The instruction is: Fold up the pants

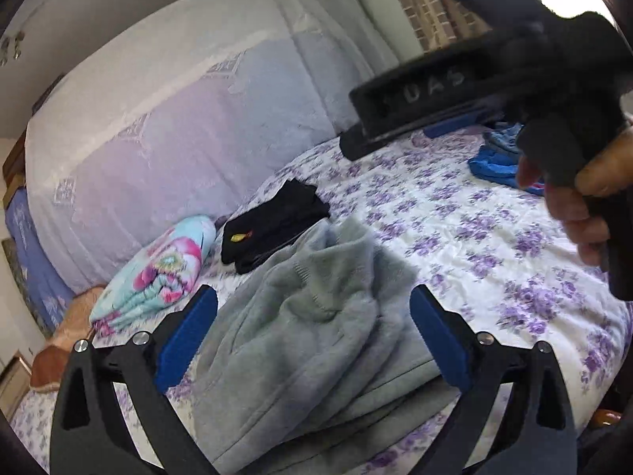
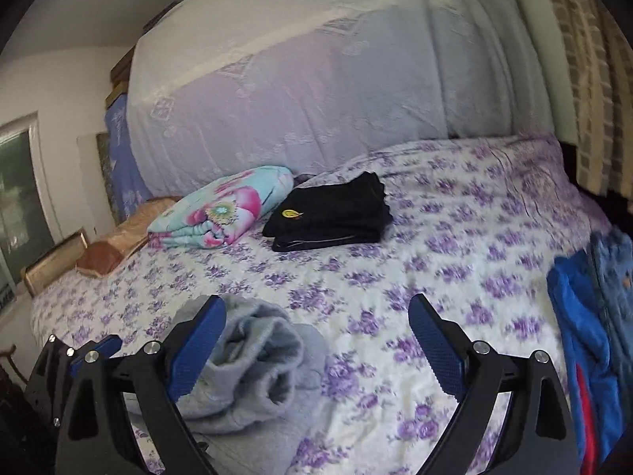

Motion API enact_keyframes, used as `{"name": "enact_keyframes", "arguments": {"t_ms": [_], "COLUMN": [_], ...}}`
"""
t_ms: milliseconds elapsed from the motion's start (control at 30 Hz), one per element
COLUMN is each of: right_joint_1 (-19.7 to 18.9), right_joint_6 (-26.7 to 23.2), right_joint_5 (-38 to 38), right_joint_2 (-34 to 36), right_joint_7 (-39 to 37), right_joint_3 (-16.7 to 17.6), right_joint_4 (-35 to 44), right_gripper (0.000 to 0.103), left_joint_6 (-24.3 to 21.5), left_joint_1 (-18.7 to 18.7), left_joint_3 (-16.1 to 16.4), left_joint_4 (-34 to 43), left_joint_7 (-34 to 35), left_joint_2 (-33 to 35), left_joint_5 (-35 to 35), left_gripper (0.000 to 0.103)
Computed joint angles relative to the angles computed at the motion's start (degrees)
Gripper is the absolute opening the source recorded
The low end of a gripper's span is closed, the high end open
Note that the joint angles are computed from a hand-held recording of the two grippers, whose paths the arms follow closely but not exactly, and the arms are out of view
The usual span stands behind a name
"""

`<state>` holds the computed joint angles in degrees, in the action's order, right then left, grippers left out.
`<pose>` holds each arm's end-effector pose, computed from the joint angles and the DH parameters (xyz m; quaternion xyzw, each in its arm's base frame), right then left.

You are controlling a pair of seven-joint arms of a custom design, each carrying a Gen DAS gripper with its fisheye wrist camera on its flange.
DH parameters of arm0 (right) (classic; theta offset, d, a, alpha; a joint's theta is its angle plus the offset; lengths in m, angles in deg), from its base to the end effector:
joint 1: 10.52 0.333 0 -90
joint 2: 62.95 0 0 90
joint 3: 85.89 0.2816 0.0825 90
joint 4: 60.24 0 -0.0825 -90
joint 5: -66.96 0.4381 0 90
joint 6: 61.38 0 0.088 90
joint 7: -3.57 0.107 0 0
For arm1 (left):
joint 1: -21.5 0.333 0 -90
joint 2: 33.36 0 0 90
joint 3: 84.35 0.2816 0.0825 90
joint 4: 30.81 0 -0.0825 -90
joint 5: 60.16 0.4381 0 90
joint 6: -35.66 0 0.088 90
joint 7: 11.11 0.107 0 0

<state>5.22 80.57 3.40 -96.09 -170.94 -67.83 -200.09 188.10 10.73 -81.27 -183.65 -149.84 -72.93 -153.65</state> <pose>0.4074 0.2848 0.5141 -0.4849 0.6832 -0.4046 0.3666 0.4432 -0.0326 0.4488 -0.1859 0.7873 -0.4599 0.3661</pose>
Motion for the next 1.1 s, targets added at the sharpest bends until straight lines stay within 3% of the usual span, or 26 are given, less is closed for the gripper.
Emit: {"name": "enact_keyframes", "arguments": {"t_ms": [67,200,300,400,467,600,700,733,867,933,1100], "right_joint_1": [0.57,1.55,2.57,3.35,3.36,-0.61,-1.98,-1.93,-1.36,-1.1,0.0], "right_joint_6": [0.39,-4.08,-5.09,-4.36,-0.17,14.67,18.81,17.9,6.79,4.85,-1.01], "right_joint_5": [1.25,3.43,5.19,8.15,10.4,9.25,10.42,11.2,11.1,8.96,7.31], "right_joint_2": [6.33,13.64,13.24,9.92,7.97,7.55,8.75,8.46,6.04,5.88,13.55], "right_joint_7": [-7.38,-11.78,-8.86,-4.81,-2.38,4.83,3.86,2.77,-0.5,-2.28,-10.36], "right_joint_3": [-0.84,-1.76,-3.29,-4.42,-6.03,-7.82,-8.2,-7.82,-3.76,-2.87,-2.96], "right_joint_4": [5.96,11.78,8.73,2.42,-2.32,-8.44,-8.03,-7.69,-3.52,-0.64,9.57], "right_gripper": [0.094,0.094,0.094,0.098,0.099,0.099,0.099,0.099,0.099,0.099,0.099], "left_joint_6": [0.65,-6.01,-10.87,-15.56,-14.69,-1.01,-3.5,-4.53,-8.16,-10.08,-9.67], "left_joint_1": [1.09,4.92,7.3,9.41,9.68,5.52,6.33,6.75,8.13,8.39,7.47], "left_joint_3": [-0.04,1.56,1.07,-1.7,-3.35,-4.42,-4.37,-4.4,-4.22,-3.81,-3.87], "left_joint_4": [3.08,9.62,15.57,20.33,20.42,13.93,15.49,15.94,17.07,17.5,16.38], "left_joint_7": [-8.09,-28.26,-41.11,-50.28,-51.3,-35.27,-39.89,-41.68,-48.42,-50.54,-50.38], "left_joint_2": [3.61,9.8,15.94,21.98,23.83,22.08,23.06,23.12,22.01,21.16,18.69], "left_joint_5": [5.11,16.81,23.29,33.9,36.86,26.61,30.39,31.88,36.39,37.04,36.72], "left_gripper": [0.096,0.096,0.096,0.096,0.096,0.099,0.099,0.099,0.098,0.098,0.098]}}
